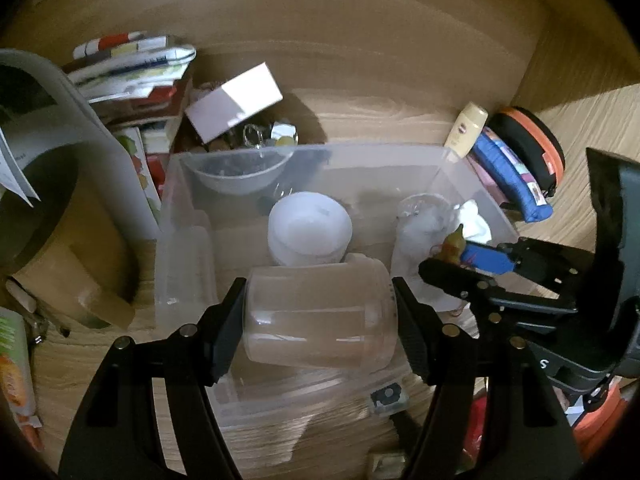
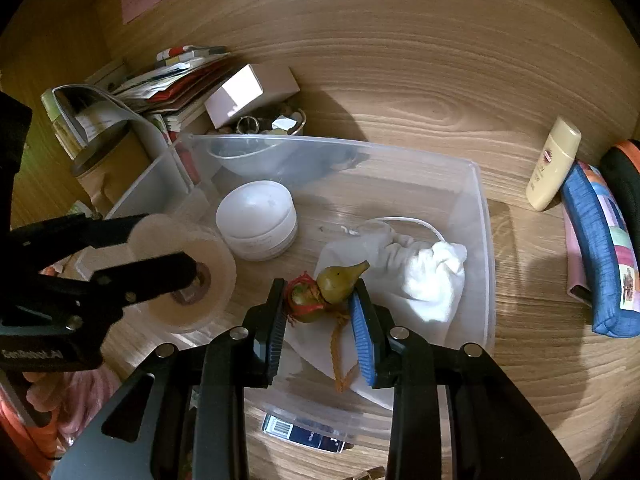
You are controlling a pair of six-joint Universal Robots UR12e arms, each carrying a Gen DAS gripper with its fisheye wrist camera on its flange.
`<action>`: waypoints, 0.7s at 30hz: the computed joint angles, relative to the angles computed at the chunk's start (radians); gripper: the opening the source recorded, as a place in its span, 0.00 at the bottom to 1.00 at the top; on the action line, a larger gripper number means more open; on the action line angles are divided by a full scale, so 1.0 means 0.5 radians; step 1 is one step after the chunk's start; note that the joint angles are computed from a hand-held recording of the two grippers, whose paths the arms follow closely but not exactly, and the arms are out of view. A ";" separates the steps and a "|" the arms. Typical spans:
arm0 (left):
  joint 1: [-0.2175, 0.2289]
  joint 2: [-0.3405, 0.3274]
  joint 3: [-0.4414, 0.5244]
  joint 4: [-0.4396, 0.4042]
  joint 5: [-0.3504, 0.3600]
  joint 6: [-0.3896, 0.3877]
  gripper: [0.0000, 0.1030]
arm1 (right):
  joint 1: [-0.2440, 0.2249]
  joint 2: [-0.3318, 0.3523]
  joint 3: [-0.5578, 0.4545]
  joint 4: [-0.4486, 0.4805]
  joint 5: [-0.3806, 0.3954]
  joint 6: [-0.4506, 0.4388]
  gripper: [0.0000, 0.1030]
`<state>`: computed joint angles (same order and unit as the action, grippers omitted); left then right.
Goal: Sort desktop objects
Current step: 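Lower the gourd and tape roll into the clear bin and release both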
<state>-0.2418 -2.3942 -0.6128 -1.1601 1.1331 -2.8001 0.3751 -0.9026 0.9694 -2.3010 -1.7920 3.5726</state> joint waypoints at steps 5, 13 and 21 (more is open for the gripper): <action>-0.011 0.003 -0.001 0.007 0.067 0.019 0.67 | -0.002 0.006 -0.030 0.058 0.012 0.016 0.27; -0.005 0.047 -0.053 0.051 0.074 0.001 0.67 | -0.001 0.003 -0.054 0.096 0.077 0.006 0.50; 0.012 0.158 -0.219 0.201 0.055 -0.019 0.72 | 0.034 -0.023 -0.031 0.086 -0.074 -0.033 0.75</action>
<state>-0.2357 -2.3151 -0.7225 -1.0596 1.1609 -2.8093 0.3923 -0.9143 0.9540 -2.2581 -1.8290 3.5562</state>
